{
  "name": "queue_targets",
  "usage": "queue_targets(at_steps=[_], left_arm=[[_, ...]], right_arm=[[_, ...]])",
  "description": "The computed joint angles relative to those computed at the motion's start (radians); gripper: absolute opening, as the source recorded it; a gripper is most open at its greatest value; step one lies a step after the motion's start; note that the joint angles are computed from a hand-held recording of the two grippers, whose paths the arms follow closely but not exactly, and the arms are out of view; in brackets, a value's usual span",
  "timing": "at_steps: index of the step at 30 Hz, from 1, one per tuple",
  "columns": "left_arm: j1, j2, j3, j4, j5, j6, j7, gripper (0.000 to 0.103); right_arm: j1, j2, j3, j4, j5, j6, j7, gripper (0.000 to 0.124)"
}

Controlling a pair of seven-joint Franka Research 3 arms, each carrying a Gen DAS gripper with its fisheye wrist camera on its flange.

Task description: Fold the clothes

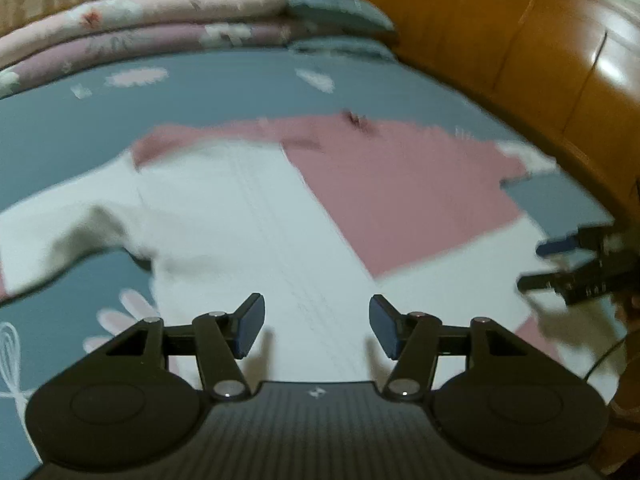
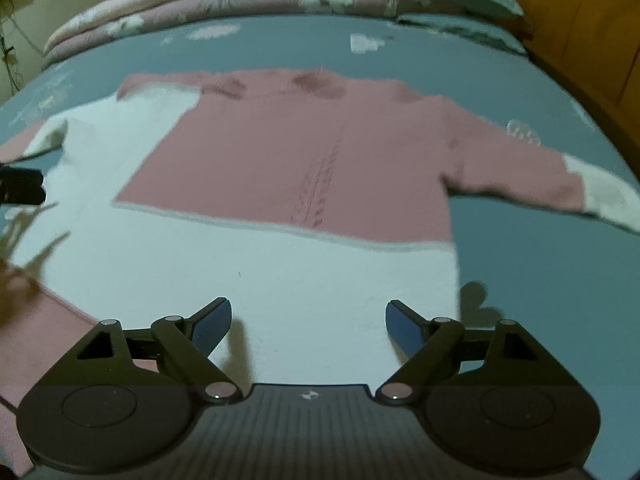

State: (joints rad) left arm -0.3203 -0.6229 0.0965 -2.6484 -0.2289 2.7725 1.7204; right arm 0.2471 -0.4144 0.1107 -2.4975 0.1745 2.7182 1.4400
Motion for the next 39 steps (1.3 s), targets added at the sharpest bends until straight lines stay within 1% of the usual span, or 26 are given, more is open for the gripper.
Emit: queue_targets(at_steps=[1,2,3,5,9,11,13,14,15,17,21,22,23,24,26,28,30,31,33,34,38,39], left_arm=[[0.009,0.002,-0.011,-0.006,0.006,-0.009,-0.012,0.059],[0.029,0.001,-0.030,-0.013,0.020,-0.026,-0.033,0.059],[0.053,-0.013,-0.053,-0.027,0.041,-0.041,-0.057,0.059],[0.070,-0.075,-0.068,-0.072,0.063,-0.054,-0.084,0.060],[0.116,-0.206,-0.086,-0.125,0.096,-0.178,-0.187,0.061],[0.121,-0.281,-0.095,-0.157,0.115,-0.229,-0.221,0.061],[0.115,-0.331,-0.102,-0.159,0.138,-0.294,-0.240,0.068],[0.106,-0.348,-0.102,-0.153,0.143,-0.335,-0.248,0.069],[0.095,-0.360,-0.102,-0.155,0.145,-0.340,-0.251,0.069],[0.072,-0.371,-0.097,-0.170,0.145,-0.294,-0.250,0.069],[0.025,-0.314,-0.094,-0.175,0.130,-0.190,-0.272,0.069],[0.007,-0.301,-0.085,-0.178,0.124,-0.173,-0.266,0.069],[-0.006,-0.293,-0.077,-0.181,0.120,-0.175,-0.262,0.070],[-0.003,-0.296,-0.084,-0.184,0.124,-0.196,-0.270,0.070],[0.018,-0.348,-0.106,-0.213,0.149,-0.222,-0.284,0.070],[0.027,-0.409,-0.106,-0.223,0.161,-0.294,-0.296,0.070],[0.031,-0.437,-0.103,-0.204,0.162,-0.376,-0.314,0.070],[0.033,-0.442,-0.104,-0.194,0.161,-0.396,-0.322,0.070],[0.031,-0.425,-0.111,-0.178,0.157,-0.375,-0.336,0.070],[0.025,-0.415,-0.109,-0.174,0.153,-0.349,-0.339,0.070],[-0.061,-0.301,-0.065,-0.168,0.097,-0.147,-0.300,0.072],[-0.080,-0.267,-0.063,-0.161,0.090,-0.122,-0.289,0.072]], right_arm=[[0.003,0.003,-0.003,-0.009,0.005,0.014,-0.004,0.093],[0.011,0.006,-0.010,-0.015,0.015,0.022,-0.014,0.100],[0.023,0.008,-0.021,-0.018,0.030,0.024,-0.033,0.103],[0.024,0.003,-0.018,-0.033,0.030,0.039,-0.050,0.103],[0.033,0.006,-0.025,-0.036,0.050,0.047,-0.071,0.103],[0.033,0.006,-0.025,-0.036,0.055,0.049,-0.081,0.103],[0.030,0.005,-0.024,-0.039,0.055,0.051,-0.087,0.103],[0.027,0.006,-0.021,-0.036,0.054,0.049,-0.086,0.103],[0.024,0.008,-0.018,-0.033,0.051,0.046,-0.083,0.103],[0.019,0.010,-0.011,-0.031,0.043,0.044,-0.078,0.103],[0.020,0.004,-0.010,-0.040,0.036,0.051,-0.084,0.103],[0.023,0.001,-0.014,-0.043,0.040,0.054,-0.088,0.103],[0.025,0.000,-0.016,-0.045,0.042,0.055,-0.093,0.103],[0.027,-0.002,-0.018,-0.046,0.043,0.054,-0.099,0.103],[0.031,-0.006,-0.023,-0.049,0.049,0.052,-0.111,0.103],[0.037,-0.008,-0.030,-0.052,0.060,0.054,-0.127,0.103],[0.043,-0.007,-0.035,-0.055,0.072,0.062,-0.142,0.103],[0.044,-0.008,-0.036,-0.056,0.076,0.065,-0.147,0.103],[0.045,-0.010,-0.035,-0.060,0.082,0.071,-0.156,0.103],[0.047,-0.010,-0.036,-0.062,0.086,0.075,-0.162,0.103],[0.053,-0.009,-0.043,-0.062,0.101,0.079,-0.186,0.103],[0.056,-0.009,-0.046,-0.062,0.105,0.080,-0.194,0.103]])
